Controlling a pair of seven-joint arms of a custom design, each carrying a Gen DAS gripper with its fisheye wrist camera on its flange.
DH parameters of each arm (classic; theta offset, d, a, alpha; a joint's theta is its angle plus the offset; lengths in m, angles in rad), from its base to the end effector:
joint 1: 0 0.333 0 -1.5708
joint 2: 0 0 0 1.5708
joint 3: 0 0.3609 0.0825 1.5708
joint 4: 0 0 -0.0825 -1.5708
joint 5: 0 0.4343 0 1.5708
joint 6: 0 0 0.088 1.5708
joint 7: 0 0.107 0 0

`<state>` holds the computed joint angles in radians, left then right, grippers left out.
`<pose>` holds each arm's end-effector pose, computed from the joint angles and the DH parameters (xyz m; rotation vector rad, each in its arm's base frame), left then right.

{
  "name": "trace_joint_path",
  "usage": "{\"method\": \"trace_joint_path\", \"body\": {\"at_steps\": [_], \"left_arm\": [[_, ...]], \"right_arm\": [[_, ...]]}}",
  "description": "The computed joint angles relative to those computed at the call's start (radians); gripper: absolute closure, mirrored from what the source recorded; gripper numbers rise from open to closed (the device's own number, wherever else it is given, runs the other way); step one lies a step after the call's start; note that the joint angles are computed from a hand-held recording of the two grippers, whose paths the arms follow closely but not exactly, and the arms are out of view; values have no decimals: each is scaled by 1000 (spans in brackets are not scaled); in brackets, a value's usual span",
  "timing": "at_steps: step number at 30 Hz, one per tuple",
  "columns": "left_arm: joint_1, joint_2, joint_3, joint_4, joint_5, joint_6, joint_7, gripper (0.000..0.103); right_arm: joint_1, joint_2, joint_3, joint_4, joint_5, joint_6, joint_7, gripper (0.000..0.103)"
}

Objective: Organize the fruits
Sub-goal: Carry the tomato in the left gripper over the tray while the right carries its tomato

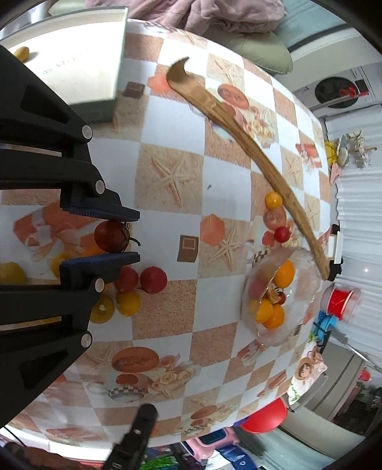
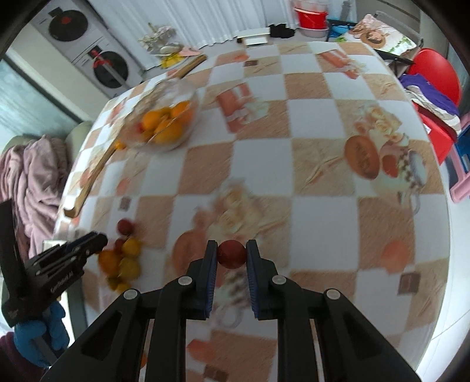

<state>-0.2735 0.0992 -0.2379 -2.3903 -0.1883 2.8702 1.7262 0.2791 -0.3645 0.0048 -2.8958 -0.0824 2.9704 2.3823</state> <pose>0.5004 -0.2683 0.3229 -1.5242 2.5387 -0.5599 0.3727 0.1145 0.3314 -1.4448 2.3010 -0.1874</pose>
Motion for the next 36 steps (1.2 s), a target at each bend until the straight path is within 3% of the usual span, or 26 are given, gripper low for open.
{"method": "trace_joint_path", "body": {"at_steps": [5,10,16,22,29,36], "left_arm": [[29,-93,-6,-75,-156,1,142,80],[42,-194,37,-155,-264,-25,257,80],[100,-338,102,-272,-237,-77,311,80],[193,-421,134,-354,-152,-126,310,80],[282,-424,131,-413,-46,-98,278,80],[302,-392,154,-429,-31,-71,294,80]], "right_arm": [[56,4,25,15,28,-7,23,82],[112,46,71,69,37,-16,72,82],[222,133,105,172,75,-12,93,82],[339,277,121,303,209,21,-1,82],[321,420,212,440,249,8,-47,82],[299,538,244,556,164,-60,-11,81]]}}
